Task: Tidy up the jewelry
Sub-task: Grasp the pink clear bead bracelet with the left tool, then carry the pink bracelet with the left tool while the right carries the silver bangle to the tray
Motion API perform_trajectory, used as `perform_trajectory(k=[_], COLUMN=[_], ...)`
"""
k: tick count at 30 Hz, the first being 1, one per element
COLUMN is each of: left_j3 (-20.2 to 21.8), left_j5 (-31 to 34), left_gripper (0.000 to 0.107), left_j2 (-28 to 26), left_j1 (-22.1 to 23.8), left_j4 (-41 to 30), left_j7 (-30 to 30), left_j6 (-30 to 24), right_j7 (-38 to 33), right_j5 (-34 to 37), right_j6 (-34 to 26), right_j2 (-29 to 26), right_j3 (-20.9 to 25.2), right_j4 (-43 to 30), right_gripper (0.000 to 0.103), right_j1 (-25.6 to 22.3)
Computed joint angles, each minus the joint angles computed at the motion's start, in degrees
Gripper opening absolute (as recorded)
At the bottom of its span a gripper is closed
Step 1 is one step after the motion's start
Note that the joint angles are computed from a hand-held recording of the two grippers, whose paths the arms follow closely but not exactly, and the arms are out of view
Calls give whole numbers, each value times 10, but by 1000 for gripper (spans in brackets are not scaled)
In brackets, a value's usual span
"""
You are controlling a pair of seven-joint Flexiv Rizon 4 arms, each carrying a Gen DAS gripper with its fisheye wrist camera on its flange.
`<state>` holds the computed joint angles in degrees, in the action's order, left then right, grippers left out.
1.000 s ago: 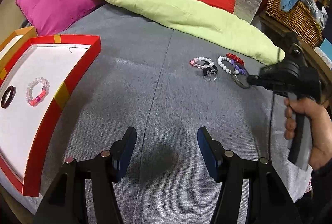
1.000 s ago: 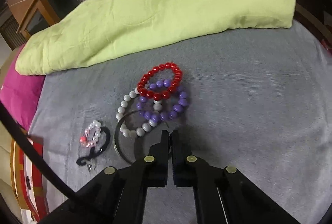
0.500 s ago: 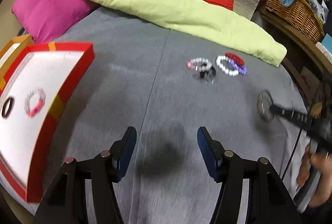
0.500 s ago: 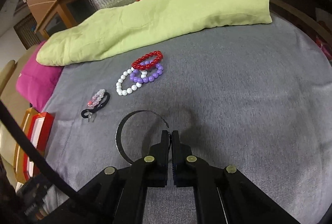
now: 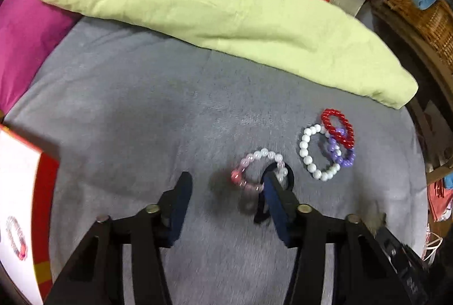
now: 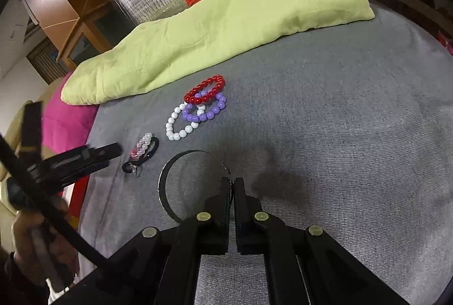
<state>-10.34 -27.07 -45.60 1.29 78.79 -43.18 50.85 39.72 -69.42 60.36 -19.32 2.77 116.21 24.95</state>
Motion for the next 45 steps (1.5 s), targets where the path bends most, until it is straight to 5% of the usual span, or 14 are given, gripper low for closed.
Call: perform_trajectory(k=[6,9,15,25,35,45], left_j3=[33,37,-5,-88,-85,-46], left_j5=[53,69,28,-175,-347,-465], left_gripper=[38,8,7,7,8,7], left_j2=[-30,-32,-1,106,169,161], left_j1=[-29,-33,11,105,101,52], left_j4=[-51,-56,3,201,313,307], left_j7=[-49,-55,-3,227,417,497], left_j6=[-37,-26,1,113,152,166], right_j7=[17,19,41,87,76,30], right_j5=[-21,-25,-41,-97,-116,-82], right_j6=[24,27,36,46,60,46], right_j2=[-2,-4,-1,5,-6,-20], right_j3=[-6,-6,-8,-5,0,-1], right_j4=[1,-1,4,4,-12,-25], right_gripper=[3,3,3,3,3,3], right_j1=[-6,-8,-11,-26,-28,-11])
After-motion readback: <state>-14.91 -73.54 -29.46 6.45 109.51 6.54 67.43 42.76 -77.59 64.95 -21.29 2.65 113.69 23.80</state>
